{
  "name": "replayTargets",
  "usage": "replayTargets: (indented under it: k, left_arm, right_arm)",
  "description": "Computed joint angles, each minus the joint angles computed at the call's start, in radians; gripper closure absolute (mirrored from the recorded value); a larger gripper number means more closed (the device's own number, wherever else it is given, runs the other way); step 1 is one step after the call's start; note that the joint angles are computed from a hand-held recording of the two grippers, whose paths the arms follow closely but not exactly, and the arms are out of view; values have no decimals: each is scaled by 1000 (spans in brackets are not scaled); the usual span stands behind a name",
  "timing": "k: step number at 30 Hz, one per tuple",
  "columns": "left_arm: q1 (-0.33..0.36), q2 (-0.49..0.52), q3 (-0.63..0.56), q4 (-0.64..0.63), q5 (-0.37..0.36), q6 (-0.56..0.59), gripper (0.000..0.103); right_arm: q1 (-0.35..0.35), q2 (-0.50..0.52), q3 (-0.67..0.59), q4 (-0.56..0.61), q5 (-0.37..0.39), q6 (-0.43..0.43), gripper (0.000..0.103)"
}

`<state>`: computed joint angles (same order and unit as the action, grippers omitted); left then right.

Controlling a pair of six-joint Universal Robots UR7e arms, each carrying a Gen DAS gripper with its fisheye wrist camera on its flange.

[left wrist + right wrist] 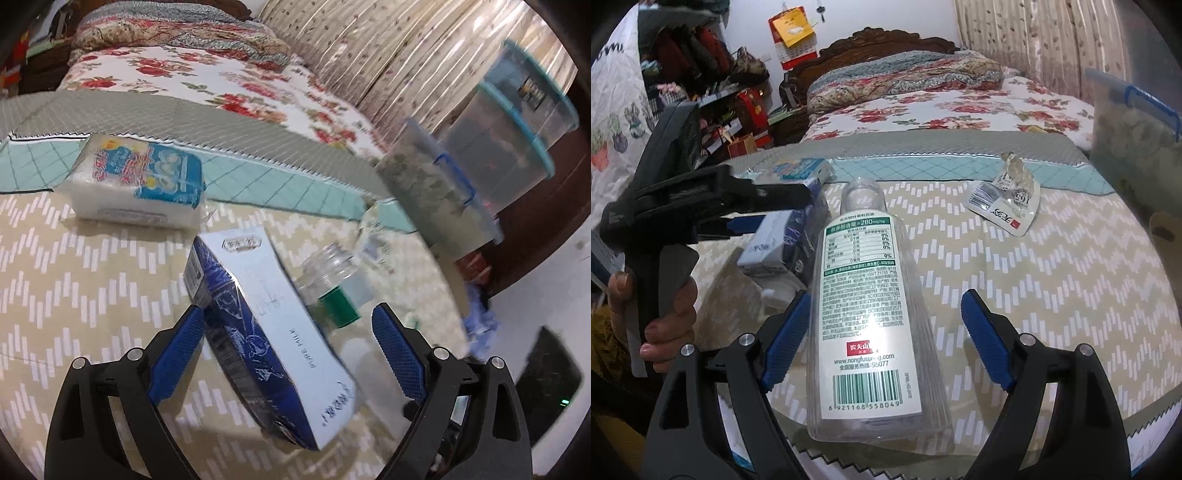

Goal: Collect trash
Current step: 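Hold the bottle with the right tool while the left tool adjusts its grip on the carton, then carry the bottle and carton over the wastebasket and open both tools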

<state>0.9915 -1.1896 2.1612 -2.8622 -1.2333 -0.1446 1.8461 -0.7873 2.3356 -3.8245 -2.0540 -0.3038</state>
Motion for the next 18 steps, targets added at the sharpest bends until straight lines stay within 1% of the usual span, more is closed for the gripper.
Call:
replayTargets:
  k: [1, 2, 3, 4, 5, 7, 9, 11, 12, 14, 16, 18]
  left_arm:
    - [-5, 9, -1, 7, 23, -4, 16]
    - [-7, 16, -2, 19, 45, -7, 23]
    - [-19, 23, 4, 3, 88, 6, 31]
    - [-20, 26, 2, 8, 88, 15, 32]
    - [-15, 26, 2, 8, 75, 18, 34]
    - [-9, 26, -5, 20, 53, 13, 36]
    - [-10, 26, -10, 35, 34, 12, 39]
    - [-16, 23, -12, 38, -5, 16, 40]
    - [-24, 22, -10, 32, -15, 16, 41]
    - [-39, 24, -13, 22, -35, 22, 41]
    - [-50, 35, -28, 26, -56, 21, 43]
    - [-63, 59, -51, 33, -70, 25, 43]
  right_arm:
    - [-5, 2, 1, 1, 8, -9, 20]
    - [-14, -1, 2, 16, 25, -12, 22]
    - [-25, -8, 6, 36, 54, -11, 32]
    - [-38, -22, 11, 68, 88, 4, 35]
    - [-42, -30, 12, 77, 97, 18, 35]
    - [-77, -71, 24, 133, 169, 68, 36]
    - [-147, -128, 50, 191, 318, 137, 36]
    - [-215, -173, 84, 193, 455, 186, 36]
    - [-242, -191, 101, 187, 508, 201, 36]
    - [-277, -214, 125, 172, 573, 216, 36]
    - [-303, -233, 148, 152, 613, 227, 36]
    - [-324, -254, 173, 121, 629, 229, 36]
